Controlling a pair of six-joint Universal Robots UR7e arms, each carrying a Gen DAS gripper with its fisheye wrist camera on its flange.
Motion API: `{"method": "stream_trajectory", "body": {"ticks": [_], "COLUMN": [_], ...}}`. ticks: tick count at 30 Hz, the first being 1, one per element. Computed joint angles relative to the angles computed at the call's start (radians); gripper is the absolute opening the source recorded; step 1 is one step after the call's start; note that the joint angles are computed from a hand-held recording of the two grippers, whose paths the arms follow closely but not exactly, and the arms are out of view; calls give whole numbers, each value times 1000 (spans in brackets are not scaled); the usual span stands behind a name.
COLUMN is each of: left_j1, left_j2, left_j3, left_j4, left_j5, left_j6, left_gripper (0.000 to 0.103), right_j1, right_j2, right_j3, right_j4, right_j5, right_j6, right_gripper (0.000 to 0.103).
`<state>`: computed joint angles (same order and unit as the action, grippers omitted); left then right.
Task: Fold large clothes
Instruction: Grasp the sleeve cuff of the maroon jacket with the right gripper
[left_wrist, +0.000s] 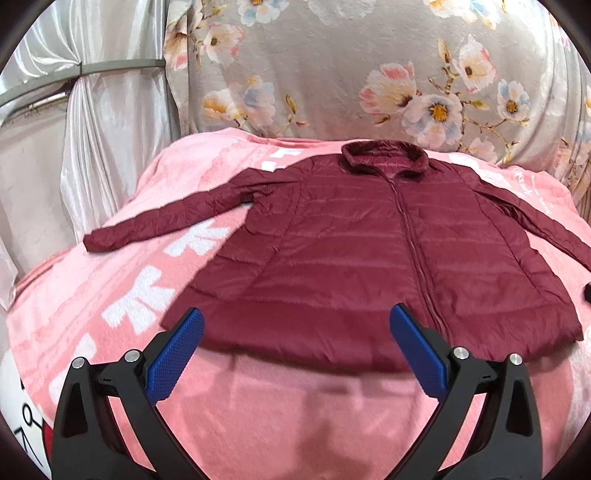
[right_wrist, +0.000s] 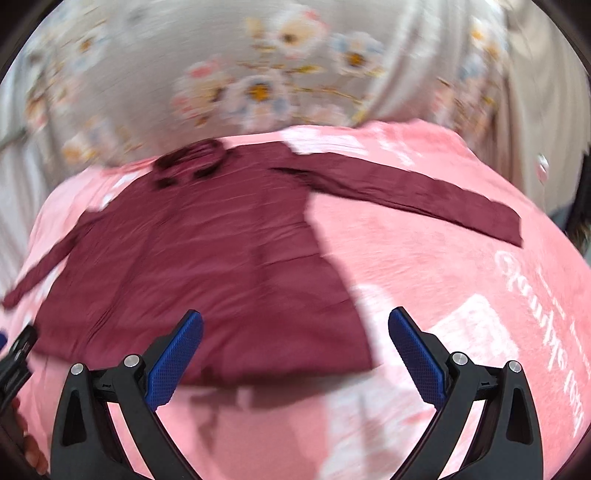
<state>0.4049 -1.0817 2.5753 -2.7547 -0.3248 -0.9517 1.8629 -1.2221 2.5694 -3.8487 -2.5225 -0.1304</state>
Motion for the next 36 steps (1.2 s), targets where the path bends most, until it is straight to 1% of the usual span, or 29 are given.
{"method": "stream_trajectory", "body": {"ticks": [2, 5, 7, 8, 9, 12, 15, 20, 21, 23, 25, 26, 28, 29, 30, 31, 33, 35, 36], "left_j1": [21, 63, 98, 120, 134, 183, 227, 288, 295, 317, 331, 337, 354, 359, 369, 377, 395, 406, 408], "left_j2": [11, 22, 30, 40, 43, 55, 75, 113, 114, 125, 136, 140, 150, 151, 152, 151, 145, 146, 147], "left_j3": [-17, -43, -65, -81, -89, -129, -170, -240, -248, -276, -295, -303, -329, -336, -348, -354, -369, -382, -387], "left_j4": [-24, -84, -137, -188, -215, -243, -283, -310, -312, -325, -353, -362, -361, -352, -343, -344, -335, -322, -306], "left_j5": [15, 18, 1, -18, -29, -55, -74, -56, -58, -60, -60, -63, -55, -52, -55, -60, -64, -36, -17], "left_j6": [40, 109, 162, 213, 244, 299, 355, 404, 411, 438, 472, 487, 506, 504, 507, 513, 507, 501, 493], "left_gripper": [98, 98, 98, 98, 98, 98, 98, 98, 98, 98, 98, 98, 98, 98, 98, 98, 98, 98, 98], "right_j1": [-77, -186, -283, -332, -365, -468, -563, -663, -669, -670, -667, -667, -670, -675, -677, -674, -632, -545, -509], "right_j2": [-91, -197, -275, -309, -328, -363, -380, -381, -377, -351, -324, -307, -285, -275, -268, -260, -225, -171, -149], "right_j3": [-4, -25, -43, -56, -65, -108, -154, -200, -204, -234, -265, -285, -312, -334, -352, -371, -420, -471, -492], "right_j4": [53, 133, 208, 249, 270, 326, 384, 409, 399, 377, 360, 353, 338, 343, 351, 358, 348, 281, 265], "right_j5": [32, 88, 157, 192, 210, 254, 310, 366, 369, 346, 311, 295, 283, 287, 294, 298, 267, 227, 222], "right_j6": [3, 8, 33, 46, 51, 67, 106, 170, 172, 169, 166, 168, 170, 176, 180, 181, 146, 39, 0], "right_gripper": [98, 98, 98, 98, 98, 98, 98, 98, 98, 94, 76, 70, 41, 33, 17, 8, 7, 7, 7]}}
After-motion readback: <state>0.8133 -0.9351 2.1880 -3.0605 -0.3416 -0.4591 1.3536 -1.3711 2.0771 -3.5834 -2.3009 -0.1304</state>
